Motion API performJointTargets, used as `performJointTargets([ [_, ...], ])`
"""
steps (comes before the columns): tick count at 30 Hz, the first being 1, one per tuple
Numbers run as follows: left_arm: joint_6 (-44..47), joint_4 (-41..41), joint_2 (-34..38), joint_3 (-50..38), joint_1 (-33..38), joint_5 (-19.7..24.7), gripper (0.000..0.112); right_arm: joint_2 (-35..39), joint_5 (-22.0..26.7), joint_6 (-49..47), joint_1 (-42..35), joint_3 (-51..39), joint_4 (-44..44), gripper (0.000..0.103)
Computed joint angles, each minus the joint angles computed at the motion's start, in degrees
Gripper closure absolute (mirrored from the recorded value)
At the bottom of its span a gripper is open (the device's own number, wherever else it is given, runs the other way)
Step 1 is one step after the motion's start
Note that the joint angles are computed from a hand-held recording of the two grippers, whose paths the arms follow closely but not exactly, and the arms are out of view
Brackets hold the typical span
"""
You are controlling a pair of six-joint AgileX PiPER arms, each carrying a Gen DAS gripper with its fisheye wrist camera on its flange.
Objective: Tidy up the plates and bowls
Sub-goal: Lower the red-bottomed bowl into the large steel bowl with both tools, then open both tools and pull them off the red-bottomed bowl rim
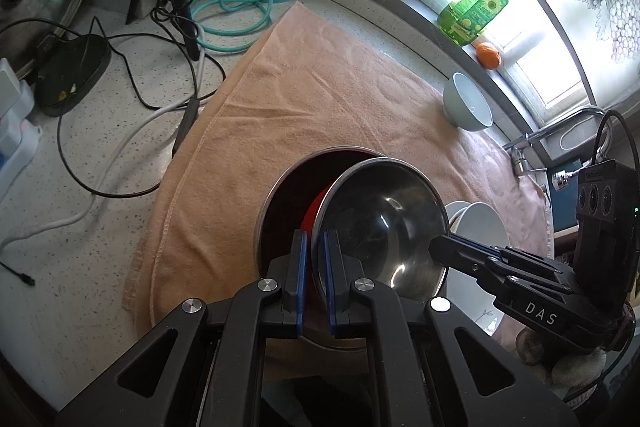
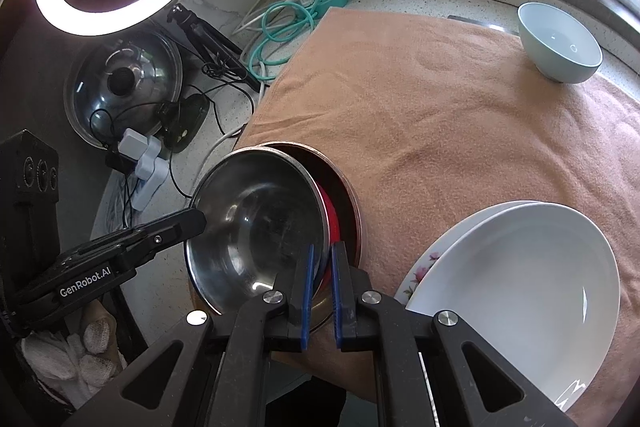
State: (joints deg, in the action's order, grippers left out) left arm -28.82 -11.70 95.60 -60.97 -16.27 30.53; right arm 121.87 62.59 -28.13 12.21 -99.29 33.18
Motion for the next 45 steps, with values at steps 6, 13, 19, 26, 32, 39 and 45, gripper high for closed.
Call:
performJointTargets([
  [6, -0.77, 0.85, 1.11, 0.17, -0.28, 0.12, 0.106, 0.33, -0.95, 0.30, 0.89, 0.13, -1.26, 0.095],
  [13, -1.47, 1.68, 1.37, 0.45, -0.29, 0.08, 0.106, 0.53, -2.29, 0.80, 2.31, 0.45, -3.32, 0.094],
  [19, -2.41, 2.72, 1.76, 0.18, -0.57, 0.31, 0.106, 1.44, -2.89, 1.60, 3.23, -0.09, -4.93, 0.093],
  [26, -2.12, 2.54, 2.53, -0.10, -0.38, 0.49, 0.106, 1.93, -3.08, 1.91, 3.65, -0.68, -5.84, 0.093],
  [32, -3.01, 3.65, 3.01, -0.49, -0.62, 0.53, 0.106, 1.81, -3.58, 2.21, 4.17, -0.66, -6.72, 0.093],
  [39, -3.61, 4.54, 3.37, -1.16, -0.82, 0.80, 0.106, 2.24, -3.00, 2.69, 4.43, -1.62, -6.99, 0.084],
  [45, -4.61, 5.56, 3.01, -1.27, -0.84, 0.90, 0.106, 2.37, -2.45, 2.58, 4.35, -2.13, -6.52, 0.079],
])
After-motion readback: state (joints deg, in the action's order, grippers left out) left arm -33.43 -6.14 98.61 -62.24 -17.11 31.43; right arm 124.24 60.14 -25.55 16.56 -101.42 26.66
